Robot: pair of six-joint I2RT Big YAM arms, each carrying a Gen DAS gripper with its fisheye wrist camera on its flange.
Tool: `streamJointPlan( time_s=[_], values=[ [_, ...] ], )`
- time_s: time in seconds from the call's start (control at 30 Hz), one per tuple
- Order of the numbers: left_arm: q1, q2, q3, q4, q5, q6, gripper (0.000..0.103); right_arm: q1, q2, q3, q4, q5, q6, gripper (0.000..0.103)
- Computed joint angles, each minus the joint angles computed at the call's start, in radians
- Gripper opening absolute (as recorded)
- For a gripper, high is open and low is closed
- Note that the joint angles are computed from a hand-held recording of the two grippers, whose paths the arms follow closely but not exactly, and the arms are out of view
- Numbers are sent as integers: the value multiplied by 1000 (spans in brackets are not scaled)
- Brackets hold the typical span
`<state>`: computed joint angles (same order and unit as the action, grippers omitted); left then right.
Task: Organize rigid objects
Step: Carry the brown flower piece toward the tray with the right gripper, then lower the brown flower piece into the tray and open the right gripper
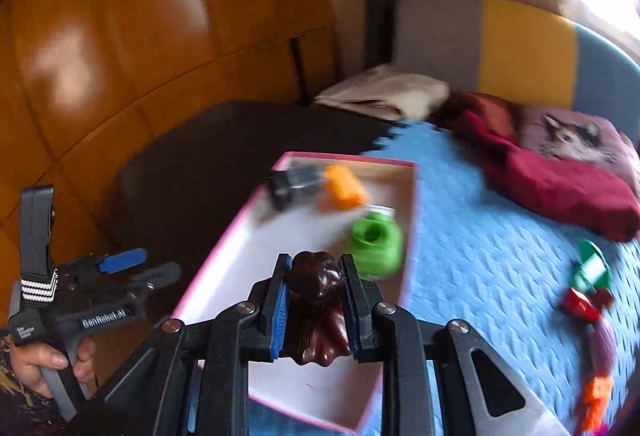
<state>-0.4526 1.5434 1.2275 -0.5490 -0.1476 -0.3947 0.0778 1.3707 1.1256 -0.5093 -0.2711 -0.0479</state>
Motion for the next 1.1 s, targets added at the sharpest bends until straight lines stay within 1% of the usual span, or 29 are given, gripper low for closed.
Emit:
streamJointPlan(
  time_s=[0.1, 0.27, 0.33, 0.4, 0.43, 0.53, 0.57, 0.63, 0.67, 0.77, 0.83, 1.1],
  values=[
    [3, 3, 1, -1, 1, -2, 69, 36, 76, 62, -3, 21, -5, 23],
    [12, 8, 2, -3, 3, -7, 69, 55, 196, 159, 5, 76, 17, 23],
    [14, 11, 3, -4, 0, -6, 69, 56, 246, 201, -14, 99, 14, 23],
    [15, 14, 4, -7, 3, -7, 69, 55, 293, 239, -54, 107, -3, 25],
    [16, 14, 3, -7, 4, -7, 69, 59, 293, 234, -36, 132, -5, 31],
    [15, 21, 9, -6, -9, -1, 69, 48, 284, 226, -41, 96, 14, 35],
    [15, 22, 10, -6, -8, -2, 69, 45, 272, 216, -35, 90, 17, 39],
    [15, 19, 8, -4, -8, -2, 69, 39, 254, 202, -37, 72, 22, 42],
    [13, 19, 8, -4, -11, -1, 69, 35, 238, 188, -33, 67, 29, 46],
    [11, 13, 3, -2, -12, 1, 69, 26, 210, 163, -23, 48, 42, 49],
    [8, 10, 1, -3, -15, 3, 69, 24, 186, 137, -10, 51, 40, 50],
    [-10, -18, -12, 8, -34, 14, 69, 25, 94, 37, 27, 74, 39, 50]
  ],
)
